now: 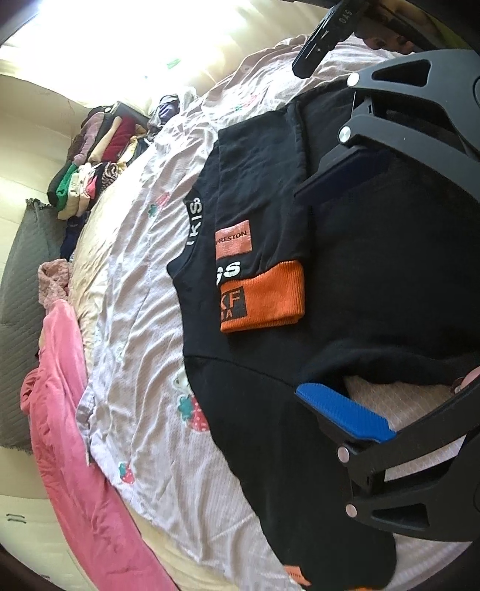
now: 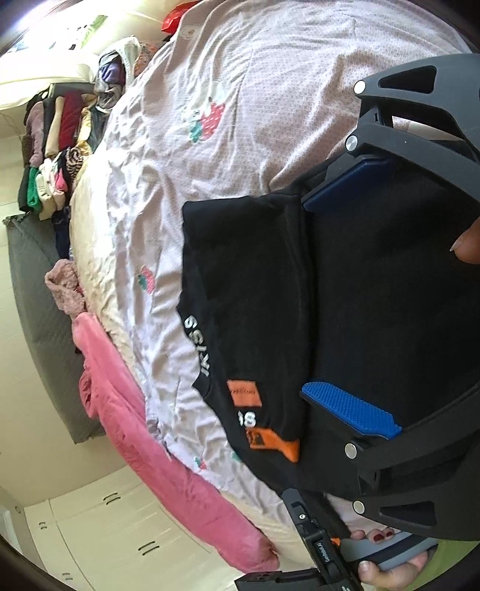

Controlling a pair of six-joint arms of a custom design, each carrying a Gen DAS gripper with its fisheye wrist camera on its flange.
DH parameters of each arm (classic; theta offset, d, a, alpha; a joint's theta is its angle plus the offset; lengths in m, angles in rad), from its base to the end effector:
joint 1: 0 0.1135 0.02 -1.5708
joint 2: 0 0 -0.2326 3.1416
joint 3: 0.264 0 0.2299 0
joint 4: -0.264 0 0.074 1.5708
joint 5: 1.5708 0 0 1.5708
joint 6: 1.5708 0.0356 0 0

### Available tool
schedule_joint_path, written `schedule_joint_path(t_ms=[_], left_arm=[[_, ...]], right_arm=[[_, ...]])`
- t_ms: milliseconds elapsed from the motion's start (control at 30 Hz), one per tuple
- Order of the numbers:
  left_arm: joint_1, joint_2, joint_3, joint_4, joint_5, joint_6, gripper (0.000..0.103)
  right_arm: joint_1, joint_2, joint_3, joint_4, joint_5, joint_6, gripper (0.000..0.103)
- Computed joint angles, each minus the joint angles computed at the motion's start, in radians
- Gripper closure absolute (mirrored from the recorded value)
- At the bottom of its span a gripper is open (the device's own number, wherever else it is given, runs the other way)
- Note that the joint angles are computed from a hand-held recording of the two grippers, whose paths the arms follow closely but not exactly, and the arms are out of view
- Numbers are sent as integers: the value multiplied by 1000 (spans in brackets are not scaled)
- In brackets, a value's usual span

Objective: Fold small clothes
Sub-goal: 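Move the left gripper to the orange cuff of the other sleeve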

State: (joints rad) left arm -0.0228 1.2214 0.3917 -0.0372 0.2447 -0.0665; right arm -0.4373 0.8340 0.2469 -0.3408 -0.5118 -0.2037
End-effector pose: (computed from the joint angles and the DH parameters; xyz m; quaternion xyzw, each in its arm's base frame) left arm 0.2045 -0.0133 0.1261 0.0217 0.9324 -0.1297 0.3367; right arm 0.1385 -0.0455 0.1287 0.0275 0.9209 0.1316 0.3657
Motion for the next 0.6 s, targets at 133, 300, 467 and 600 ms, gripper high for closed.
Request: schedule_joint_path(t_ms=[133, 300, 467, 600], left_arm=[[41, -80, -14, -53, 22, 17, 10], [113, -149, -22, -108, 57, 52, 10], [208, -187, -22, -153, 105, 97, 10], [310, -213, -17, -198, 163, 151, 10]], right_arm=[[36, -106, 4, -77, 6, 30, 6], [127, -237, 19, -167, 52, 83, 5], [267, -339, 34, -226, 133, 161, 5], [399, -401, 53, -264, 213, 233, 5]])
